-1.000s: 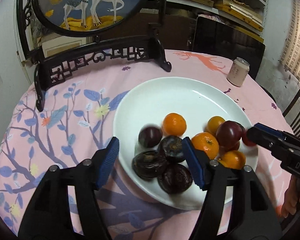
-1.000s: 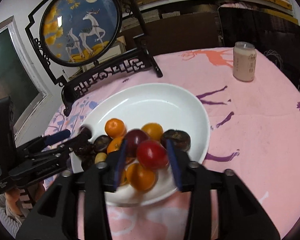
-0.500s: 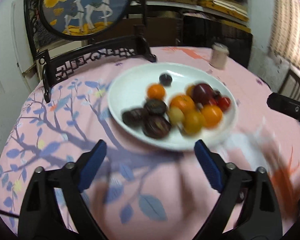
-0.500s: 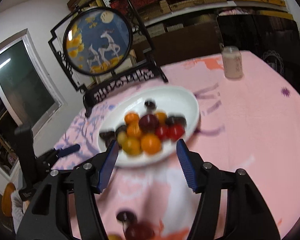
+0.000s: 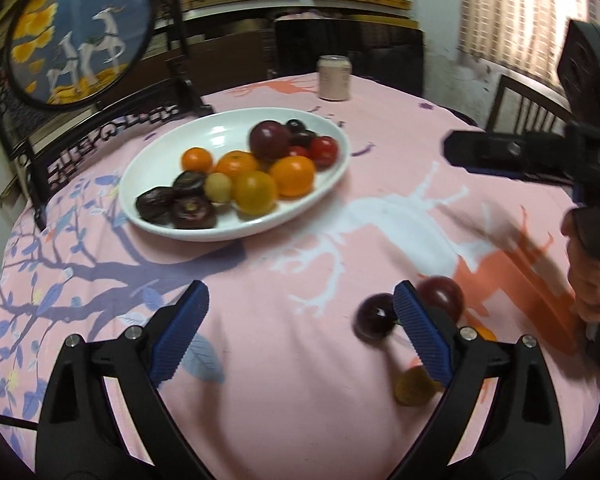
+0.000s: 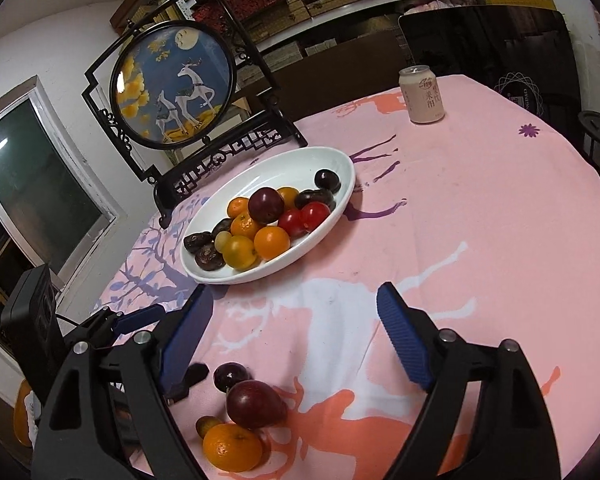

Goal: Organize fruits
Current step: 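Grasp another dark cherry by its stem with the left tool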

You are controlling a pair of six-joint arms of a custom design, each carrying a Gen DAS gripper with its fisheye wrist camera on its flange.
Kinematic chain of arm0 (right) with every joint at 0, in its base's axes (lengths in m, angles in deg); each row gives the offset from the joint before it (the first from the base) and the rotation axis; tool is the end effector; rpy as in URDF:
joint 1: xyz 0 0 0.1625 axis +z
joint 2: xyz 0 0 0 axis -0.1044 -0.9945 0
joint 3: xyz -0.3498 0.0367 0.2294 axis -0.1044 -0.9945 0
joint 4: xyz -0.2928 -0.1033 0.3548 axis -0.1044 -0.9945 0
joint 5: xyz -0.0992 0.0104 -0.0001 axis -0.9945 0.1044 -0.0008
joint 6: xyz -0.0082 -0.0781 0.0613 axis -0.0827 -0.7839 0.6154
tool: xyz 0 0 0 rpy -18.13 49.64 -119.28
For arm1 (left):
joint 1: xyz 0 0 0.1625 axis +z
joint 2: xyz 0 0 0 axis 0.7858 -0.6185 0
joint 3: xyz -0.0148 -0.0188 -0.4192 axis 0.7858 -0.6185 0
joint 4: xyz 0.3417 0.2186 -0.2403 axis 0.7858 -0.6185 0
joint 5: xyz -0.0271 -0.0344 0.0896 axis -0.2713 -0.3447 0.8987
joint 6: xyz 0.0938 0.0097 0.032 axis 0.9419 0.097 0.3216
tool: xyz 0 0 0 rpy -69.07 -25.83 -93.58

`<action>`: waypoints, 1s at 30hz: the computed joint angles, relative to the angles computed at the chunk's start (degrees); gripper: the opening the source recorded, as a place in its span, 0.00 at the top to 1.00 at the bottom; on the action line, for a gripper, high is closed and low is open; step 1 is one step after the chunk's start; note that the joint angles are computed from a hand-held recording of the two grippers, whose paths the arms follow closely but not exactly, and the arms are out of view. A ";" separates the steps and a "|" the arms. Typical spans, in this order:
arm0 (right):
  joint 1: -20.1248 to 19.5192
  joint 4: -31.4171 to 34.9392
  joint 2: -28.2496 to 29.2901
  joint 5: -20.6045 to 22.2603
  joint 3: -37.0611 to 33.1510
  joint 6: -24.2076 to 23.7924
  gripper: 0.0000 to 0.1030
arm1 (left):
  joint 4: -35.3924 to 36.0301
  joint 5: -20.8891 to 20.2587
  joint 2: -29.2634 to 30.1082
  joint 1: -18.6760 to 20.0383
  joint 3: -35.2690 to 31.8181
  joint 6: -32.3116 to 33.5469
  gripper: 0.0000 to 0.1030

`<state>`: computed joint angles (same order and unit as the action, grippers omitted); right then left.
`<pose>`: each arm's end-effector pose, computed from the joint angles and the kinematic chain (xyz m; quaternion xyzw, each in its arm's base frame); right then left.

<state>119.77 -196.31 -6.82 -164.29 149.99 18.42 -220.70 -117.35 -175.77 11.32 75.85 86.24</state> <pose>0.2431 -0.3675 0.0115 0.0122 -0.8613 0.4785 0.1705 -0.0497 -0.4675 0.2026 0.5033 0.8212 -0.1885 0.1916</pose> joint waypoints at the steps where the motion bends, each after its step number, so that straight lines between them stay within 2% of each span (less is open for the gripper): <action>1: 0.05 0.05 0.02 -0.13 0.03 0.09 0.18 | 0.25 -0.07 0.05 -0.10 0.14 0.47 0.07; 10: 0.18 0.11 -0.10 0.07 0.21 0.14 0.18 | -2.96 6.07 3.37 -1.20 0.67 2.10 0.04; 12: 0.18 0.03 -0.11 0.06 0.28 0.18 0.18 | -8.63 9.42 4.37 -1.18 0.50 2.28 0.05; 13: 0.17 -0.01 -0.11 0.13 0.29 0.19 0.18 | -9.76 9.83 4.34 -0.76 0.12 1.95 0.05; 18: 0.30 0.23 -0.06 0.95 0.30 0.01 0.18 | -7.65 7.77 2.11 1.79 -1.78 -1.83 0.05; 23: 0.42 1.00 -0.04 1.24 0.14 -0.09 0.18 | -9.82 9.72 2.85 0.46 0.43 2.32 0.05; 30: 0.12 2.23 0.04 1.45 -0.10 0.52 0.18 | -12.20 7.82 4.05 -0.83 1.78 5.81 0.05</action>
